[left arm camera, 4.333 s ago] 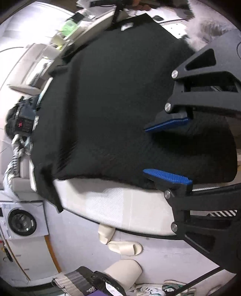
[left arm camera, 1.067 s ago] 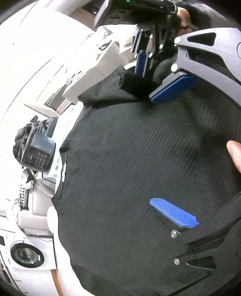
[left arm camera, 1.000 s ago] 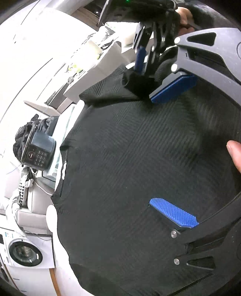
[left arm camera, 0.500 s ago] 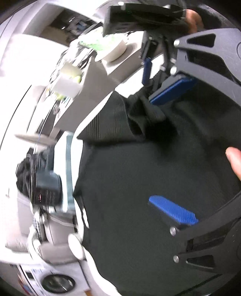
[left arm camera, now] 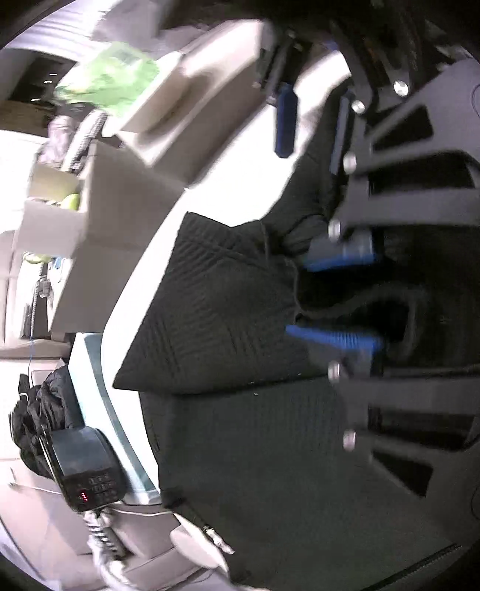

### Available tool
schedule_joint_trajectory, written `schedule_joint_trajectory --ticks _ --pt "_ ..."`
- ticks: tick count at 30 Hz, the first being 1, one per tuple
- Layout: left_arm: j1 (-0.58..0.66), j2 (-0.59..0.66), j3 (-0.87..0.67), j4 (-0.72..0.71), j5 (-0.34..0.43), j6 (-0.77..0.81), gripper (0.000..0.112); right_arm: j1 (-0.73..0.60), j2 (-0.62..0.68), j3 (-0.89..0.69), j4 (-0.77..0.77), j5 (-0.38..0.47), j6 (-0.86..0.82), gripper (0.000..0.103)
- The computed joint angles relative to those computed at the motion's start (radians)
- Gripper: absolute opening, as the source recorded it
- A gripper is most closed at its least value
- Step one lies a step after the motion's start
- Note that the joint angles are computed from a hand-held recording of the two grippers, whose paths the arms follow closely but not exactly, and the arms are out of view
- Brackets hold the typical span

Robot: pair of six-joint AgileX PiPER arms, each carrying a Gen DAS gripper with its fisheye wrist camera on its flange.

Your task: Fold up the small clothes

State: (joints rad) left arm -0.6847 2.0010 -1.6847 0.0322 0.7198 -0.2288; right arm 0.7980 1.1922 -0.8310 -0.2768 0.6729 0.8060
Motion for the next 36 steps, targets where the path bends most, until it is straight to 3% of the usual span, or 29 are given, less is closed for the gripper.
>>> schedule_joint_trajectory --ticks 5,8,11,12,14,16,18,22,26,32,33,35,36 --pt "0.092 -0.117 0.157 -0.105 -0.195 -0.046 0.01 -0.031 -0.014 0.033 0.021 -0.016 -0.021 0.057" --pt "0.201 -0.173 0.244 -0.192 -0.218 -0.142 0.011 -0.034 -0.021 0.039 0.017 -0.023 -0.015 0.057" --pt "0.293 -0.17 0.284 -0.301 -0.172 -0.124 0.012 -0.032 -0.027 0.037 0.019 -0.026 -0.007 0.057" --pt "0.305 -0.166 0.287 -0.285 -0.152 -0.148 0.018 -0.026 -0.028 0.035 0.013 -0.025 0.0 0.057" --pt "0.31 -0.17 0.311 -0.239 -0.146 -0.178 0.034 -0.009 -0.029 0.029 -0.012 -0.014 0.027 0.057" --pt "0.304 -0.18 0.332 -0.23 -0.169 -0.175 0.058 0.001 -0.03 0.028 -0.036 -0.021 0.054 0.057" --pt "0.295 -0.184 0.334 -0.226 -0.195 -0.164 0.069 0.014 -0.035 0.03 -0.064 -0.032 0.094 0.057" --pt "0.267 -0.143 0.279 -0.145 -0.163 -0.222 0.07 0.028 -0.011 0.024 -0.088 -0.051 0.114 0.057" --pt "0.252 -0.173 0.318 -0.153 -0.158 -0.192 0.07 0.071 0.039 -0.005 -0.156 -0.075 0.139 0.057" --pt "0.191 -0.2 0.36 -0.021 -0.134 -0.293 0.07 0.091 0.189 -0.12 -0.214 -0.033 0.113 0.057" --pt "0.191 -0.21 0.374 -0.026 -0.141 -0.292 0.07 0.099 0.205 -0.13 -0.228 -0.024 0.126 0.054" --pt "0.196 -0.219 0.389 -0.051 -0.146 -0.277 0.07 0.093 0.222 -0.133 -0.237 -0.027 0.117 0.026" --pt "0.194 -0.225 0.396 -0.039 -0.143 -0.293 0.07 0.085 0.21 -0.12 -0.25 -0.048 0.142 0.021"
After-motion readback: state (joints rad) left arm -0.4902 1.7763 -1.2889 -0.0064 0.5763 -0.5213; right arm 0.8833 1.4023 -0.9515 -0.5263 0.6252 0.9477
